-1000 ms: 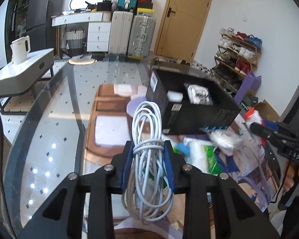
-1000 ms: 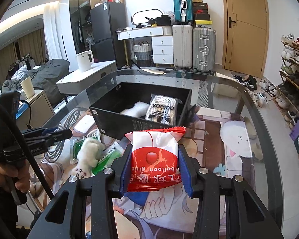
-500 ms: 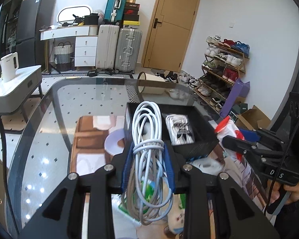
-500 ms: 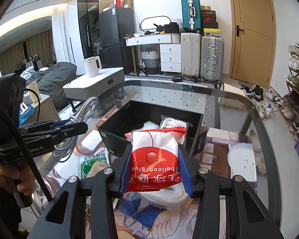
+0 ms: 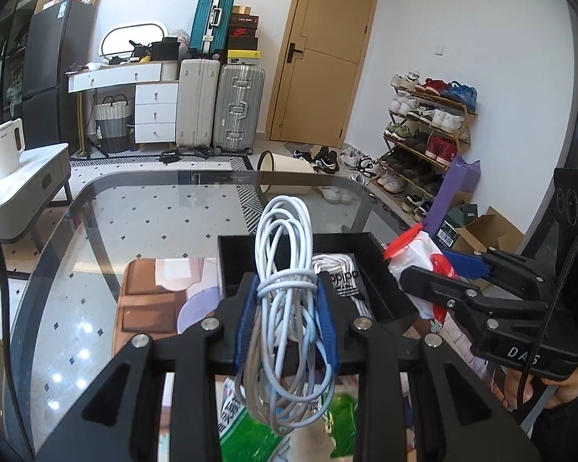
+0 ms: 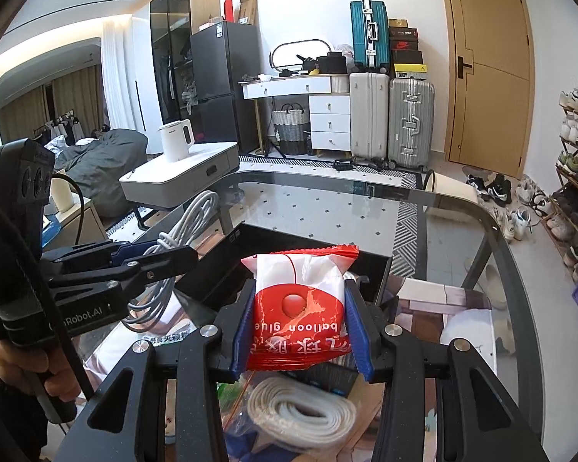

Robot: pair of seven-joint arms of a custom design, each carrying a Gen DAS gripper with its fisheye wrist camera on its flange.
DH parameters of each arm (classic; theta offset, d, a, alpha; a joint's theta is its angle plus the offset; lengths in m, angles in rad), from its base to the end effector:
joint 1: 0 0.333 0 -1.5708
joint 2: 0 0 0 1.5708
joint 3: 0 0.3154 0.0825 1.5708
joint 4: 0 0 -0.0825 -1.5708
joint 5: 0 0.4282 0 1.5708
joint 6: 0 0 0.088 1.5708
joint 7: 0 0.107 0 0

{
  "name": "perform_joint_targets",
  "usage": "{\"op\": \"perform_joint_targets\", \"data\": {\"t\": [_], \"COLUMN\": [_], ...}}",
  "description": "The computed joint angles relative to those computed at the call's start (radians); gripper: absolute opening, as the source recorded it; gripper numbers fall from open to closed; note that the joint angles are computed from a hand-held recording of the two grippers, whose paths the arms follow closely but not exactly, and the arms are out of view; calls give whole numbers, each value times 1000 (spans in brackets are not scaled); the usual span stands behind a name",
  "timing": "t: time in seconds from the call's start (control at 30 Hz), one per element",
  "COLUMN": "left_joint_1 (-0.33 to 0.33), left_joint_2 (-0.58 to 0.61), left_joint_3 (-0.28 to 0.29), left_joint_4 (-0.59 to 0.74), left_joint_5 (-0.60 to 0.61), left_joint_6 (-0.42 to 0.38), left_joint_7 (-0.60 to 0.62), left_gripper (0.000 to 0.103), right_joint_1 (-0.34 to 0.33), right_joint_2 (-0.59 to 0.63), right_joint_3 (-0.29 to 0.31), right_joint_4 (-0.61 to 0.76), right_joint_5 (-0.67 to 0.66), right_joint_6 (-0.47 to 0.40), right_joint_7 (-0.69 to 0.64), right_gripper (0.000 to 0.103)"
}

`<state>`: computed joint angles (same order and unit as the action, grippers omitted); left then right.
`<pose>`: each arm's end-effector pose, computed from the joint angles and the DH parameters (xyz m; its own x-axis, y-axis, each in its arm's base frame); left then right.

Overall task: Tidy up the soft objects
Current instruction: 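Carry the white cable and red bag over the black box with both grippers, then open both grippers to drop the cable and red bag into the box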

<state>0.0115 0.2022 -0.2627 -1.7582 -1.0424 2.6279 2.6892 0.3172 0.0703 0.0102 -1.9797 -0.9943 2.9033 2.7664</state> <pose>0.6874 -0.1421 0.5019 -0.6202 -0.7597 0.1955 -0.5243 0.2160 -0.8237 0.5977 0.2562 0.4893 0.0424 -0.9970 -0.0641 -0.5653 0.0290 -0.8244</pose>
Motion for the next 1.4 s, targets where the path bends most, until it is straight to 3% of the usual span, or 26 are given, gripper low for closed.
{"op": "perform_joint_targets", "data": {"t": [0.37, 0.9, 0.93, 0.97, 1.17, 1.23, 1.3, 1.33, 1.4], "left_joint_1": [1, 19, 21, 23, 30, 34, 41, 48, 66], "left_joint_2": [66, 163, 165, 168, 180, 170, 163, 155, 141], "left_joint_3": [-37, -91, -95, -100, -113, -113, -114, -116, -122], "left_joint_4": [60, 131, 131, 133, 153, 142, 136, 128, 117], "left_joint_5": [-21, 177, 185, 191, 240, 250, 247, 239, 204], "left_joint_6": [43, 57, 58, 61, 53, 57, 57, 55, 29], "left_joint_7": [51, -69, -72, -73, -108, -120, -124, -124, -99], "left_gripper": [28, 27, 27, 19, 17, 22, 45, 50, 51], "right_joint_1": [13, 79, 84, 87, 99, 99, 103, 114, 133], "right_joint_2": [67, 158, 161, 163, 182, 180, 179, 173, 151], "right_joint_3": [-34, -102, -107, -109, -125, -125, -131, -144, -167], "right_joint_4": [48, 123, 124, 126, 145, 144, 145, 140, 123], "right_joint_5": [124, 321, 323, 328, 346, 354, 355, 329, 258], "right_joint_6": [51, 2, 0, -4, -26, -23, -21, -16, -15], "right_joint_7": [-115, -326, -329, -338, -370, -379, -376, -348, -276], "right_gripper": [43, 43, 43, 43, 43, 43, 48, 51, 55]}}
